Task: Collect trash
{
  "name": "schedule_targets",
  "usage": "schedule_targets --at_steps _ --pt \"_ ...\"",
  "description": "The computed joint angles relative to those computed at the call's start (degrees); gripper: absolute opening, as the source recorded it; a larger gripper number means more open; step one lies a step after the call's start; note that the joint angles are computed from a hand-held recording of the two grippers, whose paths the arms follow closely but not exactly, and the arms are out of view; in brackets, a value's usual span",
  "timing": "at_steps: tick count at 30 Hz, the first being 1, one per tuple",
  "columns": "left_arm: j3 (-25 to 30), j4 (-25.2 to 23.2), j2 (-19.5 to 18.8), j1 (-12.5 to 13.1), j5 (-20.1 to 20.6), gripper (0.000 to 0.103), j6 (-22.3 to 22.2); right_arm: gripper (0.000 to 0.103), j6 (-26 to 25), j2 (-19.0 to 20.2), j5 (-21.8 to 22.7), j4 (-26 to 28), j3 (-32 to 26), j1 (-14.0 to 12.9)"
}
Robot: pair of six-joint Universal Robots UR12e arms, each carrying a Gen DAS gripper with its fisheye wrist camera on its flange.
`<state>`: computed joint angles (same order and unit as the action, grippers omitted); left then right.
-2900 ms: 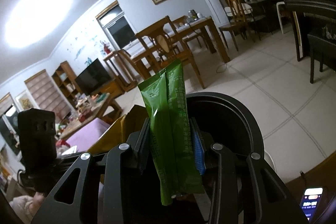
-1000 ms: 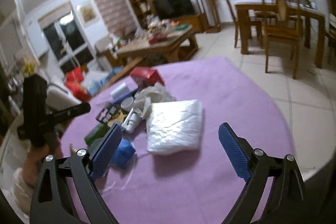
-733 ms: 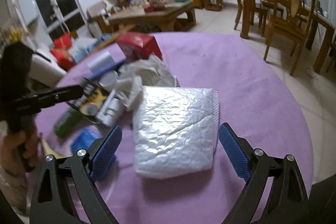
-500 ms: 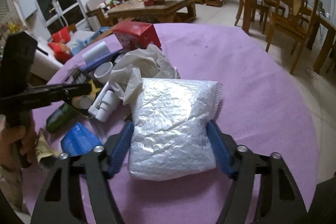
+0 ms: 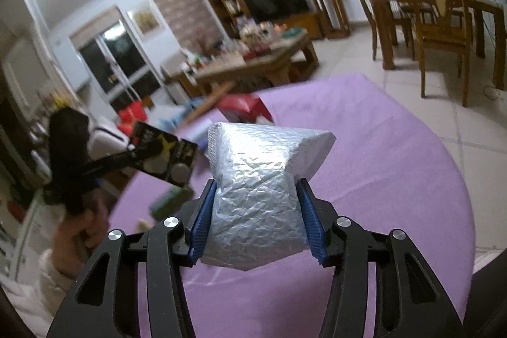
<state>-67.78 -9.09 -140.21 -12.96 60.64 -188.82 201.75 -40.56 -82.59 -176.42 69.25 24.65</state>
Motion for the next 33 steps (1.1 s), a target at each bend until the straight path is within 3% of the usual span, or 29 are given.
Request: schedule_targets --at_steps 4,14,25,33 --pt "-0.3 1.5 0.7 -0.9 -1.2 0.002 0.1 0.051 0.9 -3.1 -2.0 -8.0 5.8 0.1" --pt "3.9 1.3 -0.6 -5.3 -5.7 0.002 2.4 0.051 1.1 -12.1 -14.3 -24.8 21.8 -0.5" --pt "13.5 -8.5 -5.8 -11.9 -12.7 0.002 9.8 0.051 5.6 -20.5 -25.0 -35.2 38.0 -3.1" --pt "20.2 -16.6 -9.9 -15.6 -15.2 0.002 15.8 0.051 9.6 -22.5 -29.3 -37.7 45.2 -5.1"
